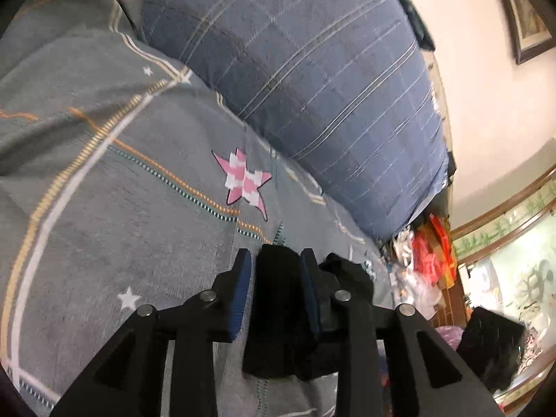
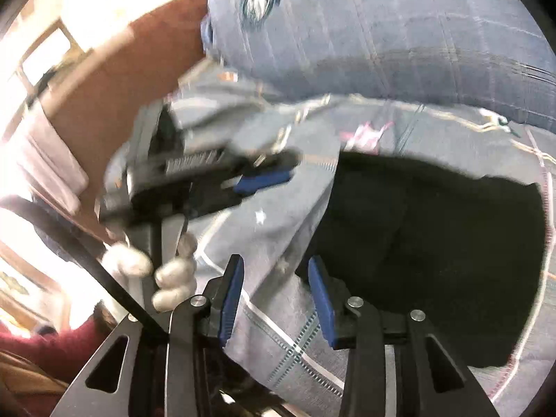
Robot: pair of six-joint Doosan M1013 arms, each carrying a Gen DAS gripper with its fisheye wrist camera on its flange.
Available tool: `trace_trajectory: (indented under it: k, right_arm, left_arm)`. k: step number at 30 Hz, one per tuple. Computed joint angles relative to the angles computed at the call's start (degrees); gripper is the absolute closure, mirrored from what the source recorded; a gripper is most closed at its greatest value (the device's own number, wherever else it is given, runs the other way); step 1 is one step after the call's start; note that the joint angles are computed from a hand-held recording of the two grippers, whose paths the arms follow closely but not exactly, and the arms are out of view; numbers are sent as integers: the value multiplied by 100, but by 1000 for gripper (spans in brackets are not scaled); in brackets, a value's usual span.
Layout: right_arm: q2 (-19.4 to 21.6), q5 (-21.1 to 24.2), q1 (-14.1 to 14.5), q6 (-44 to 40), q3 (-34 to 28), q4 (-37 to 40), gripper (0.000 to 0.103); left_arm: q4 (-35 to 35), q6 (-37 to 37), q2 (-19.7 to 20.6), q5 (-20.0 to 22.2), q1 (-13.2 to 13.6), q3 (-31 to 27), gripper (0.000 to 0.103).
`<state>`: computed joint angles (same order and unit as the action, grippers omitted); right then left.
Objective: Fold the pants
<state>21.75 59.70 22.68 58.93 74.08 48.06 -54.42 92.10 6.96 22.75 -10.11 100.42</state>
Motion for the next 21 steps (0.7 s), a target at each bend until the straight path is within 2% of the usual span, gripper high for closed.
trace_trajectory:
  k: [1, 2, 4, 8, 9, 10, 12, 13, 14, 16, 17, 18, 20, 21]
  right_arm:
    - [38, -31, -16, 109, -112, -38, 61]
    - [73, -130, -51, 255, -222, -168, 69]
    - [210, -377, -25, 714, -480, -731, 77]
    - [731, -95, 50, 1442, -1171, -1103, 78]
    - [962, 176, 76, 1648, -1434, -1040, 78]
    - [1252, 630, 90, 1865, -1752, -845, 78]
    - [1728, 1395, 67, 2316, -2122, -91, 78]
    - [1856, 1544, 37, 2426, -2140, 271, 84]
    - [1829, 1473, 9, 2394, -2016, 484, 90]
    - [1886, 1653, -108, 2330, -2016, 1120, 86]
    - [1799, 1601, -155, 2200, -1897, 1323, 84]
    - [1615, 1385, -247, 1872, -1656, 1614, 84]
    - [1271, 1041, -404, 1361, -1259, 1880, 72]
    - [1008, 688, -502, 1197, -994, 1743, 69]
  left_arm:
    - [-82, 76, -29, -28, -11, 28, 76]
    - [-103, 106, -56, -43, -39, 49, 76]
    - [-17, 83, -99, -38, -108, 77, 76]
    - [236, -227, -180, -58, -210, 161, 76]
    - [180, -232, -211, -58, -213, 210, 76]
    - [188, -284, -246, -59, -223, 260, 76]
    - [646, -696, -341, -88, -271, 337, 76]
    - [928, -932, -389, -88, -299, 365, 76]
    - [1127, -1092, -423, -86, -323, 382, 76]
    - [1682, -1503, -475, -49, -380, 370, 76]
    - [2031, -1747, -487, -27, -415, 338, 76]
    - [2237, -1872, -484, -8, -437, 299, 76]
    - [2161, -1725, -423, 46, -443, 199, 76]
    - [2107, -1624, -358, 116, -448, 105, 76]
